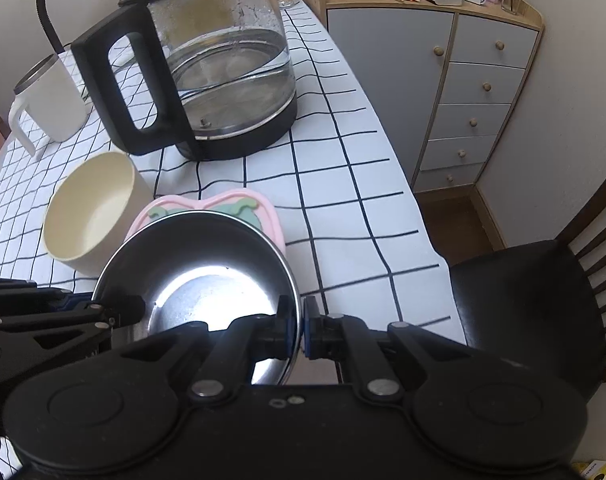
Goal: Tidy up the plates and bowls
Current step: 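Lift the pink-handled pot with both tools and carry it toward the steel bowl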
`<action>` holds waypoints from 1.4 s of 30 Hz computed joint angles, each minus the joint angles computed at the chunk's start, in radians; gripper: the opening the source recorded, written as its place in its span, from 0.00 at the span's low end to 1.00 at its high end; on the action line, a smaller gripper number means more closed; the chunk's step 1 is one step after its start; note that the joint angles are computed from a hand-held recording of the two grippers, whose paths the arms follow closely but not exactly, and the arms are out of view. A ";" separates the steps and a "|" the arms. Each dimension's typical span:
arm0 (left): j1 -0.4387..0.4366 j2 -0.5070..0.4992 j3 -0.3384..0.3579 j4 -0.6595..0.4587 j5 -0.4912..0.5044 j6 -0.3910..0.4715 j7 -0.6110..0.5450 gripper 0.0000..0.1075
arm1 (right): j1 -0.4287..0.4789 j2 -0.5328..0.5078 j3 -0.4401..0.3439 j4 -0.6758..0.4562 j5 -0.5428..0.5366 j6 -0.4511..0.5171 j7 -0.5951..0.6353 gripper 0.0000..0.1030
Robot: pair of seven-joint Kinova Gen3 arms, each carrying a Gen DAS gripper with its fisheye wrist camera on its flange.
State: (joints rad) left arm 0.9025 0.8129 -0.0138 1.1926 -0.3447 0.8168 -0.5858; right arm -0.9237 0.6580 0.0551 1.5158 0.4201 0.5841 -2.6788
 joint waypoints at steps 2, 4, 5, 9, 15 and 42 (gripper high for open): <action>0.013 -0.010 -0.005 0.010 -0.007 0.001 0.008 0.05 | 0.000 -0.008 -0.006 0.007 -0.004 0.003 0.002 0.06; 0.024 -0.023 -0.006 0.021 -0.015 0.006 0.017 0.05 | -0.016 -0.020 0.001 0.018 0.007 0.008 -0.007 0.06; 0.028 -0.031 -0.005 0.027 -0.015 0.006 0.024 0.05 | -0.020 -0.027 0.001 0.022 0.011 0.012 -0.011 0.06; 0.058 -0.069 -0.007 0.059 -0.041 0.008 0.050 0.05 | -0.042 -0.065 0.000 0.048 0.030 0.029 -0.046 0.06; 0.111 -0.140 0.002 0.117 -0.091 0.012 0.105 0.05 | -0.095 -0.139 -0.015 0.095 0.100 0.085 -0.130 0.06; 0.345 -0.369 0.186 0.327 -0.304 0.145 0.362 0.06 | -0.332 -0.368 -0.336 0.218 0.314 0.558 -0.718 0.06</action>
State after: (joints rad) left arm 1.2474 0.4434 0.1720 1.5193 -0.6490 0.9614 -0.2236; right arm -1.2553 0.2896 -0.2807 1.7343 0.7337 1.1420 -3.3968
